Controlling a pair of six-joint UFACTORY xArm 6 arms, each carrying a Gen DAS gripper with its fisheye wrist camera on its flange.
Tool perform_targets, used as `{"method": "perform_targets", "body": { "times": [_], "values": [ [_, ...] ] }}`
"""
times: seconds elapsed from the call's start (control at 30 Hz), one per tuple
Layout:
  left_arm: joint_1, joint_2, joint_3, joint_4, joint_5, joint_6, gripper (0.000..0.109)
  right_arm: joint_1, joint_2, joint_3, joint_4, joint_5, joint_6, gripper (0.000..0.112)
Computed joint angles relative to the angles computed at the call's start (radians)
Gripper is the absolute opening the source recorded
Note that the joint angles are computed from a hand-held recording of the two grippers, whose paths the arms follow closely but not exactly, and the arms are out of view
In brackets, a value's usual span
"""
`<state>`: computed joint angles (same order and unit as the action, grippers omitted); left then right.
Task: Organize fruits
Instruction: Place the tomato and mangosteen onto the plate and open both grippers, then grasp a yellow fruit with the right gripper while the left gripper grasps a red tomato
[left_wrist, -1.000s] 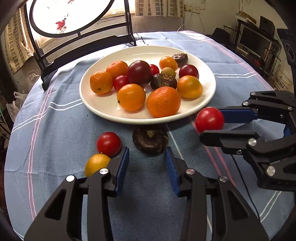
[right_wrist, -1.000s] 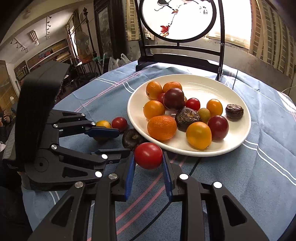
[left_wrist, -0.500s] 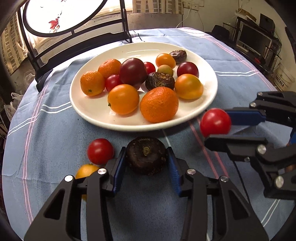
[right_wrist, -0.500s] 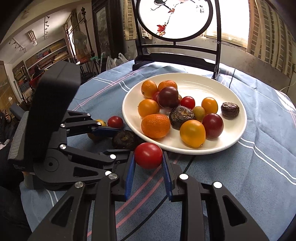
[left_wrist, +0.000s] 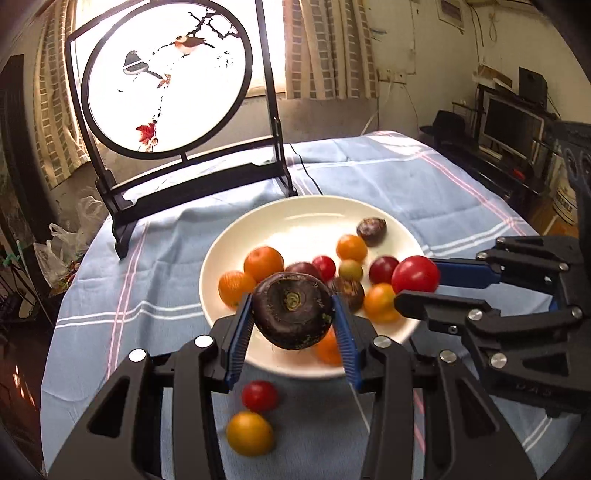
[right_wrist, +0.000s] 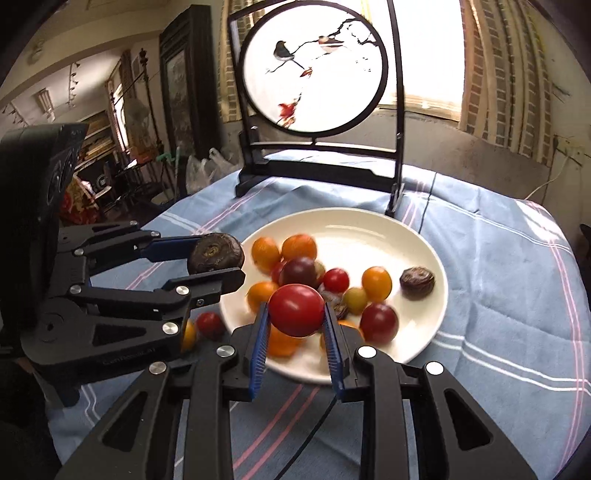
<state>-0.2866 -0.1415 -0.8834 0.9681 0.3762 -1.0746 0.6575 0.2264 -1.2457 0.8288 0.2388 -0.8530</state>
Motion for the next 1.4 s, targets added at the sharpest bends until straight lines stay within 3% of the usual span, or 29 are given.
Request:
{"method": "perform_targets", "body": {
  "times": [0.27,0.5,0.57,0.6,0.67,0.9,0.97,1.07,1.13,1.23,1.4],
  "values": [
    [0.03,0.202,-0.208,-0.024,0.071,0.03,0.041,-0.059,0.229,-0.279,-0.232,0.045,0.311,0.028],
    [0.052,0.266,-0.254,-0.064,0.064,0.074,0.042,-0.076,0.369,-0.467,-0.348,0.137,0.452,0.028],
    [0.052,0.269,-0.253,-0.065,0.061,0.081,0.042,-0.076,0.383,-0.484,-0.368,0.143,0.48,0.033],
    [0.052,0.266,-0.249,-0.058,0.056,0.081,0.044,-0.077,0.387,-0.491,-0.341,0.151,0.465,0.038],
    [0.052,0.254,-0.238,-0.021,0.051,0.053,0.058,-0.076,0.373,-0.473,-0.314,0.132,0.449,0.045],
    [0.055,0.16,-0.158,0.035,0.035,-0.001,0.06,-0.064,0.205,-0.279,-0.152,0.06,0.282,0.051],
    [0.069,0.095,-0.097,0.062,0.024,-0.021,0.062,-0.042,0.121,-0.177,-0.063,0.049,0.165,0.057],
    [0.115,-0.038,0.02,0.102,0.013,-0.072,0.072,0.015,0.004,-0.02,-0.013,0.053,0.027,0.058],
    [0.154,-0.123,0.096,0.088,0.011,-0.073,0.072,0.06,-0.036,0.045,0.003,0.088,-0.039,0.058],
    [0.19,-0.23,0.193,0.061,0.043,-0.051,0.072,0.129,-0.02,0.073,-0.065,0.116,-0.02,0.058],
    [0.223,-0.379,0.333,0.005,0.064,0.032,0.073,0.17,0.107,-0.036,-0.232,0.164,0.176,0.057]
  ]
}}
